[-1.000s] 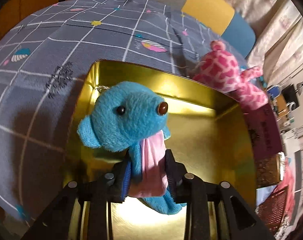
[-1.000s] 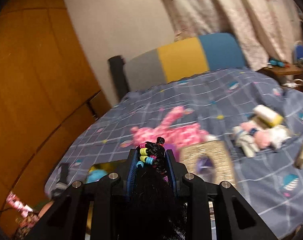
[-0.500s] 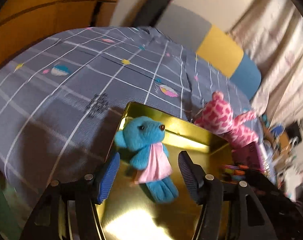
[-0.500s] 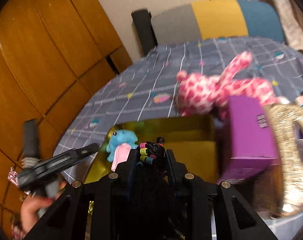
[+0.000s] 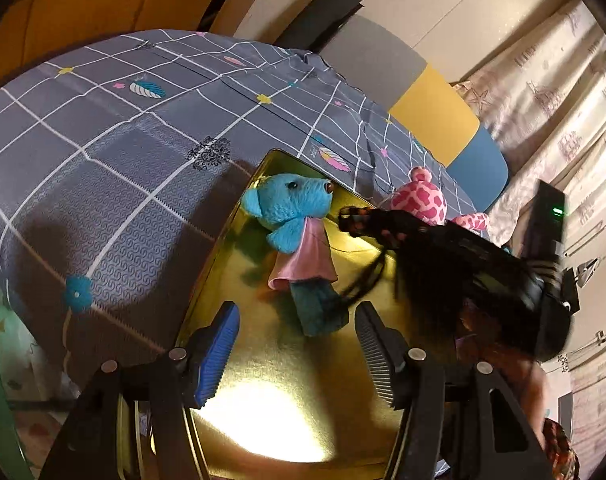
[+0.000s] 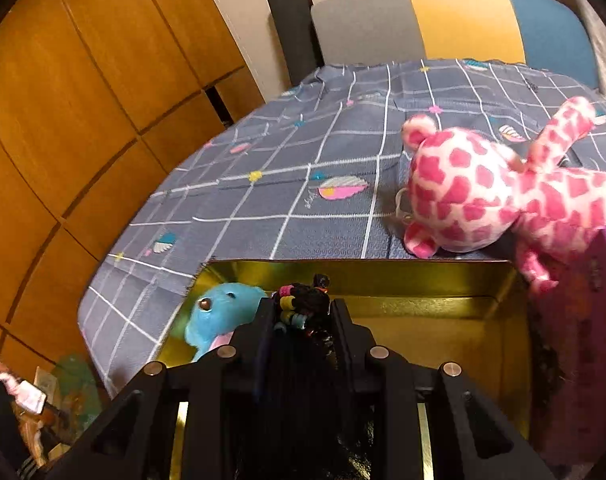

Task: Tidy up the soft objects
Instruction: 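Carry the blue bear and hair ties into the gold tray and release both, then move the left tool to the white gloves while the right tool grasps the beige mesh sponge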

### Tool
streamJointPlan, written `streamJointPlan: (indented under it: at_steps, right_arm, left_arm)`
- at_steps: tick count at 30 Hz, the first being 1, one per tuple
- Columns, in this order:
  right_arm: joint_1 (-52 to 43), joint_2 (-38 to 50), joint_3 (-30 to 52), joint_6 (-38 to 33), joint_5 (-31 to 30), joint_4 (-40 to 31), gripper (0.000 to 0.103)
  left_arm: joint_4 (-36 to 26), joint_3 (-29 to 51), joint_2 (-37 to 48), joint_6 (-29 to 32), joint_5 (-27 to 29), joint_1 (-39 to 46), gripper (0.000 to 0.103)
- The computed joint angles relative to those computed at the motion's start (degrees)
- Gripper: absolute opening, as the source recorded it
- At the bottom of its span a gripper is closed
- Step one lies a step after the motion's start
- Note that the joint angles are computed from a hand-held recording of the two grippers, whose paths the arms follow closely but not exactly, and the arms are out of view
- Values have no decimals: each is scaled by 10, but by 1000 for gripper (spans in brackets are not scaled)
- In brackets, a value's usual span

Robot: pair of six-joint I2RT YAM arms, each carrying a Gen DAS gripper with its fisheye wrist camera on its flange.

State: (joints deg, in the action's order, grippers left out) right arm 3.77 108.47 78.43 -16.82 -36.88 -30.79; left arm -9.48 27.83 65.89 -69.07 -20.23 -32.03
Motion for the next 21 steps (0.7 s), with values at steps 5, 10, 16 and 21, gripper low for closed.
streamJointPlan:
  at_steps: [5,10,16,21]
  right_arm:
    - [11,19,4,16,7,8,54]
    - [-28,-38,-41,-11,-34,0,71]
    - [-105,-111,-79,-80,-77,-41,78]
    - [-157,-136,-77,-117,-106,-77,81]
  left_arm:
    - [7,-7,-10,-9,-13,-13,60]
    - [25,-14,-16,-7,-16,-19,60]
    - [72,-14,12,-7,-4,-36,60]
    - [90,12,52,3,-7,-63,60]
